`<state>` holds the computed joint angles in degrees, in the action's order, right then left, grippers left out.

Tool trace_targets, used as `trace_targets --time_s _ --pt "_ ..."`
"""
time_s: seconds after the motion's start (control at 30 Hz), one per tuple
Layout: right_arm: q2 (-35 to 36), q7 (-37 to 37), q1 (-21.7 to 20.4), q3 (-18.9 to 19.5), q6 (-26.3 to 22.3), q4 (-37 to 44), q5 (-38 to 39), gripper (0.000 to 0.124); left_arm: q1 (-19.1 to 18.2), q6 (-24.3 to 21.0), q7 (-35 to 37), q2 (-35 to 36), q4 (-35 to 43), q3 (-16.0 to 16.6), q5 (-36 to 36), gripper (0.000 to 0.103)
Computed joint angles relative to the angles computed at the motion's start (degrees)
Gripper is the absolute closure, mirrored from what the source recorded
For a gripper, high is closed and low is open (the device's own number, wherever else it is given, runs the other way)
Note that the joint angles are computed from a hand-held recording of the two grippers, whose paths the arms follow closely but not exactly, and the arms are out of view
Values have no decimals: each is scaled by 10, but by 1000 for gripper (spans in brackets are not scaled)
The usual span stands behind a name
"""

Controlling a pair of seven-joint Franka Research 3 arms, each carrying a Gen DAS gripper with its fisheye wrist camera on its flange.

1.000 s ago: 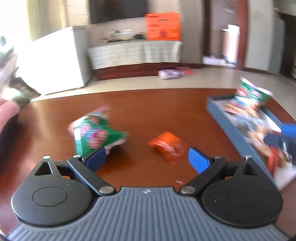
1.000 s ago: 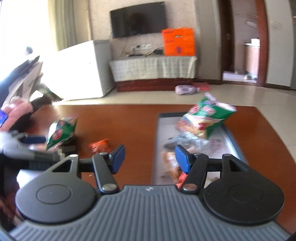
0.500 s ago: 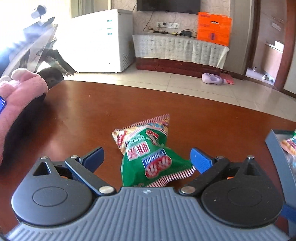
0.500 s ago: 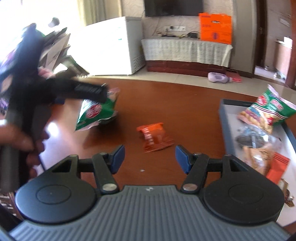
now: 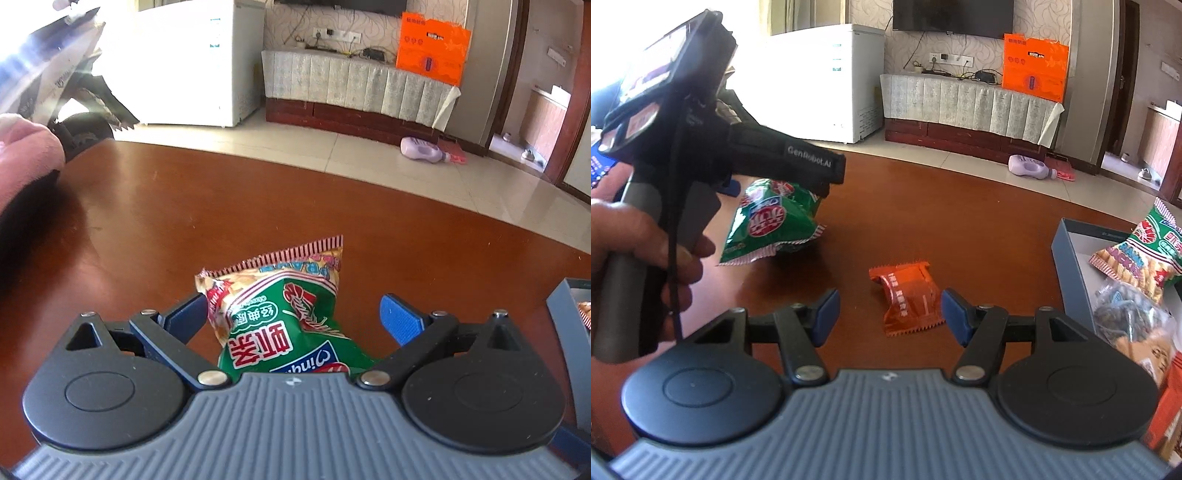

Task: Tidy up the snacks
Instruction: 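Grasp the green chip bag with the left tool while the right tool approaches the orange packet, then lift the green chip bag with the left tool while the right tool grasps the orange packet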

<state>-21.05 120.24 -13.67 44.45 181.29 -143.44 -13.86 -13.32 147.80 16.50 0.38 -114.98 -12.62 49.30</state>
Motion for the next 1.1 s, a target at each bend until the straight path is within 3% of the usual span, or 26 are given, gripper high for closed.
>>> trace_targets --time_s 0.23,0.33,0.67,0.77,0.97,1.1 --pt "39 37 -93 72 -18 46 -54 61 9 19 46 20 -5 11 -60 2" --pt "54 61 -105 77 -33 59 -76 61 13 26 70 28 -7 15 -85 2" --pt "113 122 -90 64 -82 99 -173 60 10 32 154 29 -21 15 -104 0" --pt "132 174 -102 70 -82 113 -224 53 11 52 147 19 -42 17 -81 0" --pt "139 191 -57 27 -74 109 -252 41 20 96 99 4 -80 19 -18 0" --pt "143 143 5 -27 -84 108 -208 40 24 110 75 -8 -100 16 9 0"
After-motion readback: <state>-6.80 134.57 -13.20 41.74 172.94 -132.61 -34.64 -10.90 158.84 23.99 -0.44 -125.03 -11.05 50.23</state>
